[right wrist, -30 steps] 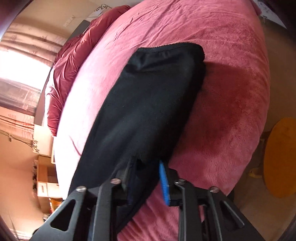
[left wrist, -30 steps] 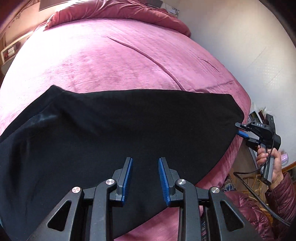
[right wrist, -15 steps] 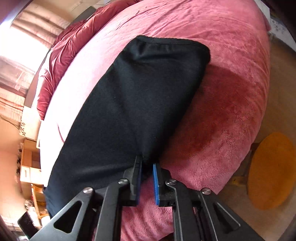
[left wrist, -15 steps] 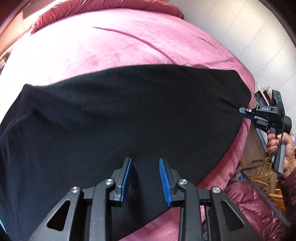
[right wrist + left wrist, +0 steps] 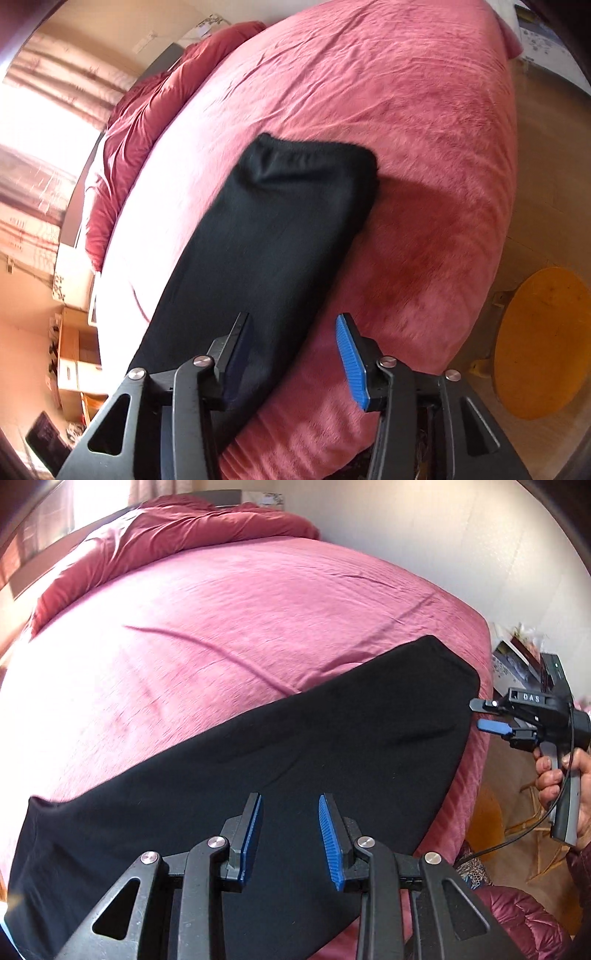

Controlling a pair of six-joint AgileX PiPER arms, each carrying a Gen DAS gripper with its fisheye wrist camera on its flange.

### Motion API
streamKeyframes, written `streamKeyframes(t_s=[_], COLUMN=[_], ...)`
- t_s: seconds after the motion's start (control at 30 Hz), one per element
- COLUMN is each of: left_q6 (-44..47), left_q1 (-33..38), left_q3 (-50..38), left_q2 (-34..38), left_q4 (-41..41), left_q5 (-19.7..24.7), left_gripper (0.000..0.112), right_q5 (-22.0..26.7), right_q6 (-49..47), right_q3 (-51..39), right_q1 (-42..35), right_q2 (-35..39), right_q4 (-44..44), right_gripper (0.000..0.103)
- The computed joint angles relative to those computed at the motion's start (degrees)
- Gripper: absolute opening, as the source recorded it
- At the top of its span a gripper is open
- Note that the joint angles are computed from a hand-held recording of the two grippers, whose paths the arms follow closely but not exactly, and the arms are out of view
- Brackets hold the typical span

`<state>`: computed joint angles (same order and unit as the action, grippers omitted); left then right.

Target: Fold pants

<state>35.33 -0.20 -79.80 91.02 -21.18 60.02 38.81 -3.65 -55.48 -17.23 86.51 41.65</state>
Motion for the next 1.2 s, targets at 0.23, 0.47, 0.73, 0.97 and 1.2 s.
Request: streamKeyframes(t_s=[0.23,0.47,0.73,0.97,1.2], left_q6=[-1.3,-2.5,-4.0,-7.8,-14.9], left_q1=[-5.4,-8.8,-10.5,-11.2,-8.7], left_q3=[-2.8,-4.8,-9.0,-16.2,-25.3], left_q2=[2.1,4.8,9.4,16.7,24.5], left_q4=[1.9,3.4,4.1,6.0,3.7], left_q5=[0.3,-0.3,0.5,2.5,9.3], left_gripper=[0.032,0.032,0.032,0.032,0.032], right_q5=[-0.3,0.2,0.6,-0.2,2.2], right_q6=[-1.1,-4.2,-3.8,-3.5,-11.2], right_q3=[-0.5,-3.1,-7.5,-8.2,-7.3], right_q1=[-3.5,-5.9,-5.6,-5.6,-8.5], right_q2=[1.5,5.3,9.0,11.1,11.7], right_q4=[3.3,7.2,6.2,5.6,13.6], right_gripper=[0.048,0.047,0.017,0.013,0.026])
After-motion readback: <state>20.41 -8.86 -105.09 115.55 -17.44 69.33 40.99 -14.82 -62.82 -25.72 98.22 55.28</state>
